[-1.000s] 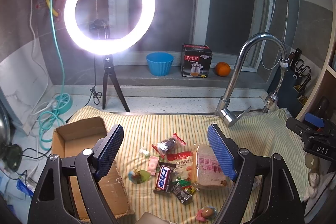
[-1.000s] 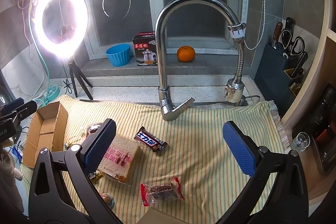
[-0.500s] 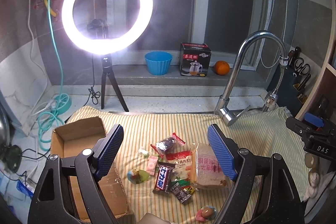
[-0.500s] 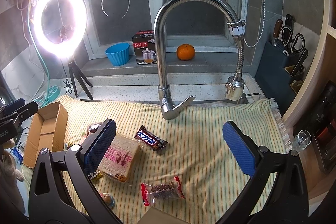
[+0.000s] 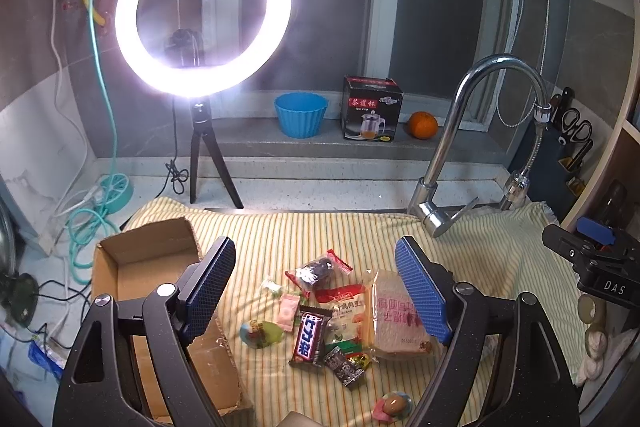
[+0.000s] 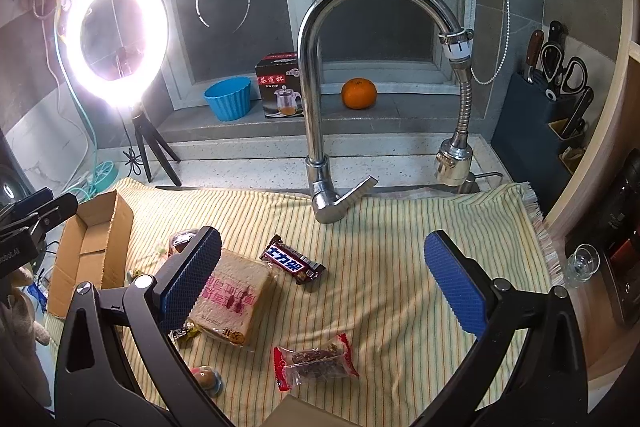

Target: Organize snacks

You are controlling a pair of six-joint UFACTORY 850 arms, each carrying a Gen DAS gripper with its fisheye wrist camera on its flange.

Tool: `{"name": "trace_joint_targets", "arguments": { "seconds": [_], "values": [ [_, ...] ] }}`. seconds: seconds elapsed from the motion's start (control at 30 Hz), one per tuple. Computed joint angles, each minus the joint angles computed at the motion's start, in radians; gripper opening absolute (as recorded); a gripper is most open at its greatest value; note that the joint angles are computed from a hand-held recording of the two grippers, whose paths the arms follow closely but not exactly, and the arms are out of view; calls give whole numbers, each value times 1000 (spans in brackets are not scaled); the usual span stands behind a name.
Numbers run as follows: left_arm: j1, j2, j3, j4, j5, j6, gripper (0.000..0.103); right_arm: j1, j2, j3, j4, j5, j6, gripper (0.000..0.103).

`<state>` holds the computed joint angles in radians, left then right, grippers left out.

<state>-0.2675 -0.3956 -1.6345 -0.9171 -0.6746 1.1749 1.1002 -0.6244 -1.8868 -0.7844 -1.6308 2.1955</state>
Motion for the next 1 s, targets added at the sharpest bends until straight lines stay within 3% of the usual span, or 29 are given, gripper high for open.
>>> {"name": "trace_joint_targets", "arguments": {
  "seconds": [0.13, 0.3, 0.5, 0.6, 0.77, 1.0],
  "values": [
    [-1, -12, -10, 15, -9, -12, 82, -6, 11, 21, 3, 23, 3, 103],
    [-4, -43, -35, 56, -44, -50, 82, -15, 44, 89, 0, 112, 39, 103],
    [-12, -89, -65, 105, -136, -90, 81, -36, 119, 248, -36, 364, 137, 101],
    [-19, -116, -82, 137, -195, -108, 73, -60, 166, 357, -68, 556, 230, 91],
    [-31, -170, -123, 183, -316, -152, 59, -97, 204, 489, -164, 812, 405, 90],
    [-46, -232, -170, 221, -413, -208, 50, -139, 213, 579, -327, 1019, 618, 87]
  ]
}}
